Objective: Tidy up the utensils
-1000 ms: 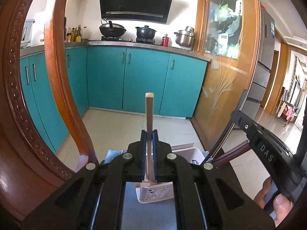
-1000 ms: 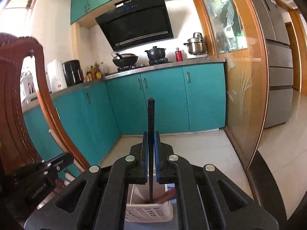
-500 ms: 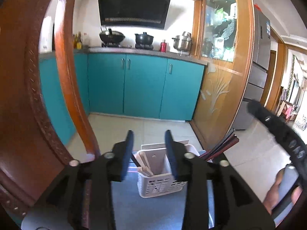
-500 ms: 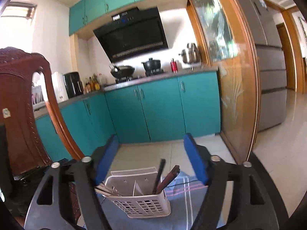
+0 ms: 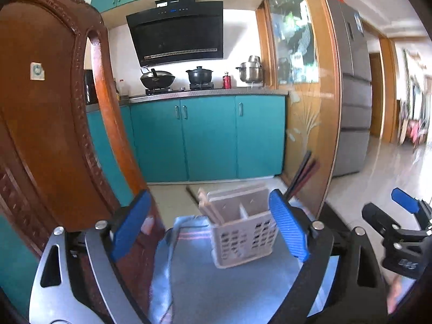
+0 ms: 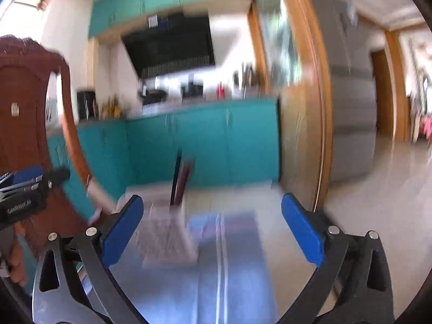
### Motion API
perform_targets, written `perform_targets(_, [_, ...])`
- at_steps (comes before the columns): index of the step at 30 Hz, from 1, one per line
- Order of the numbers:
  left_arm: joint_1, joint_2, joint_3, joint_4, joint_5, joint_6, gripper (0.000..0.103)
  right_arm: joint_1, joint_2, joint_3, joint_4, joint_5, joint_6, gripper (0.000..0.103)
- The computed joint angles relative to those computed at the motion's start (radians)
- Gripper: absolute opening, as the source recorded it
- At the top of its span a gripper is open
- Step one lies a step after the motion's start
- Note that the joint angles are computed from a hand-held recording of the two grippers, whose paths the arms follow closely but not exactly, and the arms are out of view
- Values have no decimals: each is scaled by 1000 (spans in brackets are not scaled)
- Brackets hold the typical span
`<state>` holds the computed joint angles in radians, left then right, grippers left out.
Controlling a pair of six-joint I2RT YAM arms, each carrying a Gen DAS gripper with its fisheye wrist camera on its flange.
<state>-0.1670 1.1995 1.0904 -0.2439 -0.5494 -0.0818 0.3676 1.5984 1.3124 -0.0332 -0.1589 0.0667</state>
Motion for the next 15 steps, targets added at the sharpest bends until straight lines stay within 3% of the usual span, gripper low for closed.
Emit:
perform_targets(2, [-28,-25,-48,16,-48,12,93,-4,-24,-14,-34,-35,-14,100])
perform_targets(6, [-80,-111,-132,-15,-103,-35,98,30,-142,-125,50,57,-85,100])
perform_targets(15, [-256,-313,-196,-141,-260,-123,99,91,-315,-268,60,144,-140,100])
